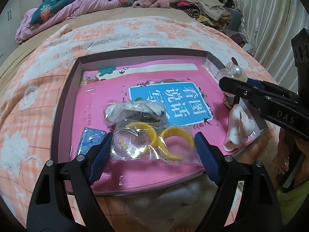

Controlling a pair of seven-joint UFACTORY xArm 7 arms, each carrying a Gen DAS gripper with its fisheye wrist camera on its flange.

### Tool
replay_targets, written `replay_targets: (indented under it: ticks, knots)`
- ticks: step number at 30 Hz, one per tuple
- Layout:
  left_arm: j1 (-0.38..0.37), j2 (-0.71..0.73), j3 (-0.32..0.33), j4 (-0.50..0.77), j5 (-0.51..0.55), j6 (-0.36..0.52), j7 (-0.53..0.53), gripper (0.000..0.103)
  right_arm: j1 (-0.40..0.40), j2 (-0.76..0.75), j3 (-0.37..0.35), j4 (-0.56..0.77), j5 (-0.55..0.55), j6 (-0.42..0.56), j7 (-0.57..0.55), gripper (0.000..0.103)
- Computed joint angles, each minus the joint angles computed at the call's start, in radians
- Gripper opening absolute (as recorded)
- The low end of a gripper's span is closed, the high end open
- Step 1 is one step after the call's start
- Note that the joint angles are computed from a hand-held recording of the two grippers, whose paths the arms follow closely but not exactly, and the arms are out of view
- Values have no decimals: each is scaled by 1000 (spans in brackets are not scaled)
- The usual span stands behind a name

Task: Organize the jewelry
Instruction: 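Carry the bangles into the pink box with left tool while right tool carries the clip, then open both tools and withdraw them toward the remaining jewelry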

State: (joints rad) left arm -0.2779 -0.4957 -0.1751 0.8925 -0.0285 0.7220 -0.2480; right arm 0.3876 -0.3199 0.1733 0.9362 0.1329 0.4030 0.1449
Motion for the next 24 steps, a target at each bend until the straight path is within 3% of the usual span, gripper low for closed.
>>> replay_targets:
  ticks: [11,22,24]
  knots:
    - [9,-18,-3,-10,14,14,-17,81,2,9,-1,4,3,28,6,43]
    - [24,-63,0,-12,18,24,-30,85,-2,-49,8,-22,-8,0,31,68]
    - [26,-72,2,-10,16,22,-34,89,-4,-71,9,-31,-12,-12,42,77]
